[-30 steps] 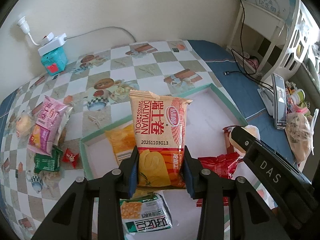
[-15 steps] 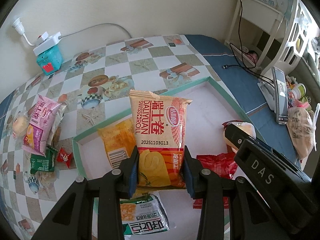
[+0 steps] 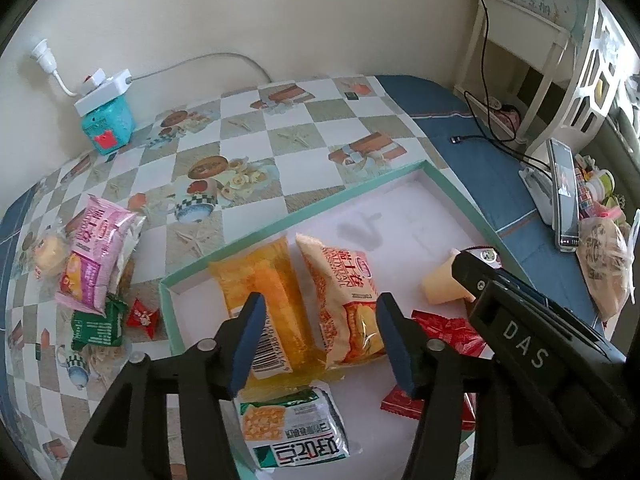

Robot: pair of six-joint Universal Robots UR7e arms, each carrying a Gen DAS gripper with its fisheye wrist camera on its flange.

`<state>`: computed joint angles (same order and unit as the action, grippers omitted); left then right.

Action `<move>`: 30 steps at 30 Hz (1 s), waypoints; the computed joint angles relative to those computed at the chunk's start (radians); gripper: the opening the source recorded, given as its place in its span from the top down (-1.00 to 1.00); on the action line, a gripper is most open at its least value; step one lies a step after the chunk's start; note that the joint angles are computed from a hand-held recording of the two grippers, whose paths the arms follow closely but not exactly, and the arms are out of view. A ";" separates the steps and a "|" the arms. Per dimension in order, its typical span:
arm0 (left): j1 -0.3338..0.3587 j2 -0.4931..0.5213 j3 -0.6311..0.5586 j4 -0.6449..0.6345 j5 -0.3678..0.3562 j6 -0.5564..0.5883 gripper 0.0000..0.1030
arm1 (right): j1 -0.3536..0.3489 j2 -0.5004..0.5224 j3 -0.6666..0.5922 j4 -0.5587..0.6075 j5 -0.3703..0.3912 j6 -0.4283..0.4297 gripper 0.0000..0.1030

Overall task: Organize snacks
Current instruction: 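Move both open tools back from the tray toward the remaining snacks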

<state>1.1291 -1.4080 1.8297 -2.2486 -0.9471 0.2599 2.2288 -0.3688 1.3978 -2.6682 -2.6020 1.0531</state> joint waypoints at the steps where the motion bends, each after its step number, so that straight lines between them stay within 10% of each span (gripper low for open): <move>1: 0.000 -0.001 -0.003 0.000 0.001 -0.003 -0.24 | 0.002 -0.002 -0.002 0.009 -0.002 0.004 0.12; 10: 0.030 -0.006 -0.069 -0.001 0.029 -0.062 -0.40 | 0.029 -0.009 -0.040 0.095 -0.024 0.019 0.06; 25: 0.153 0.038 -0.206 0.004 0.197 -0.244 -0.96 | 0.020 0.069 -0.154 0.202 0.019 -0.038 -0.98; 30: 0.185 0.041 -0.244 0.025 0.200 -0.326 -1.00 | 0.022 0.087 -0.177 0.195 0.023 -0.060 -1.00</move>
